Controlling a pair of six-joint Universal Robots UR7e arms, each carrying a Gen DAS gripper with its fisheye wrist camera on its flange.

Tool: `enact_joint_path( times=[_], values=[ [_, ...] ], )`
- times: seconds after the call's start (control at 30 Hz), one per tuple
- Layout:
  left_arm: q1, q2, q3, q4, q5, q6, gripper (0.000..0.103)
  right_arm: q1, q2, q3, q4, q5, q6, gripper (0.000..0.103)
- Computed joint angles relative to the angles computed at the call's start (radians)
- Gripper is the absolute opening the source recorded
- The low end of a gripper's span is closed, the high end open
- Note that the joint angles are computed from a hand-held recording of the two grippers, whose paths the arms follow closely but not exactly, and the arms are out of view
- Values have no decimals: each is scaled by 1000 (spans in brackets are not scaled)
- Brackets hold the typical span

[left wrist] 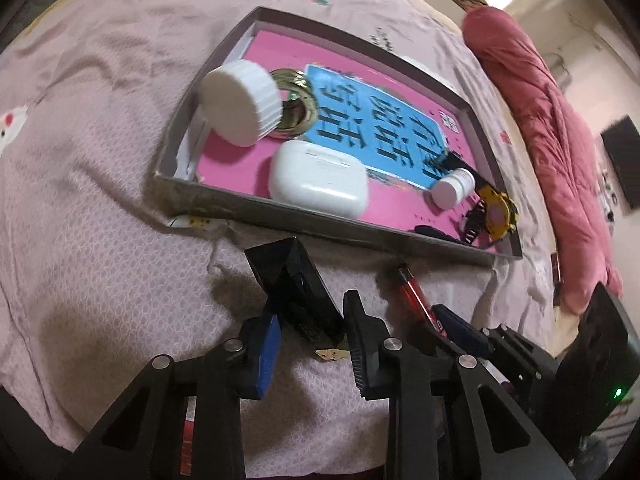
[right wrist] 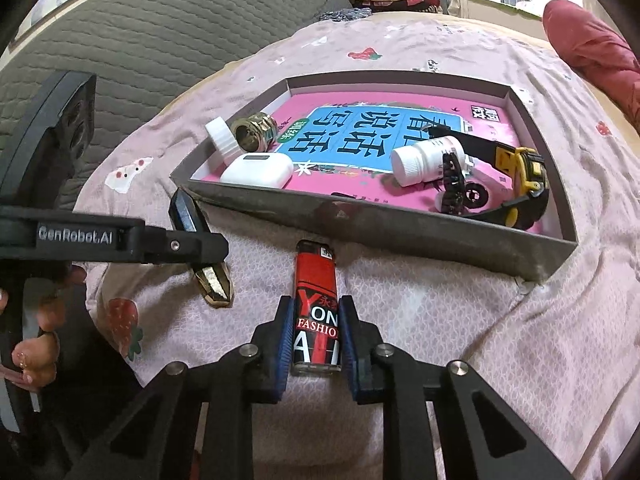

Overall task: Organize rigid objects
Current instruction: 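Grasp the black lipstick case with the left gripper while the right grasps the red lighter, then lift the lipstick case and red lighter over the box with both grippers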

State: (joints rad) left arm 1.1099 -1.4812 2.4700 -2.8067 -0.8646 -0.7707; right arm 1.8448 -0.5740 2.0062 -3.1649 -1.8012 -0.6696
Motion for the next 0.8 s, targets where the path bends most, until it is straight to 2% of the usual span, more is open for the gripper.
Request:
enact_joint_path(
  times=[0.23, 0.4, 0.8],
  values=[
    [-18, 44, 14, -93, 8, 110, 24, -11, -26, 20, -1, 17, 23, 23],
    [-29, 76, 29, -161, 21, 161, 23, -14, -37, 29, -11, 21, 29, 23],
    [-56, 61, 54, -191, 51, 143, 23, -20, -63, 62, -58, 75, 24, 23]
  ],
)
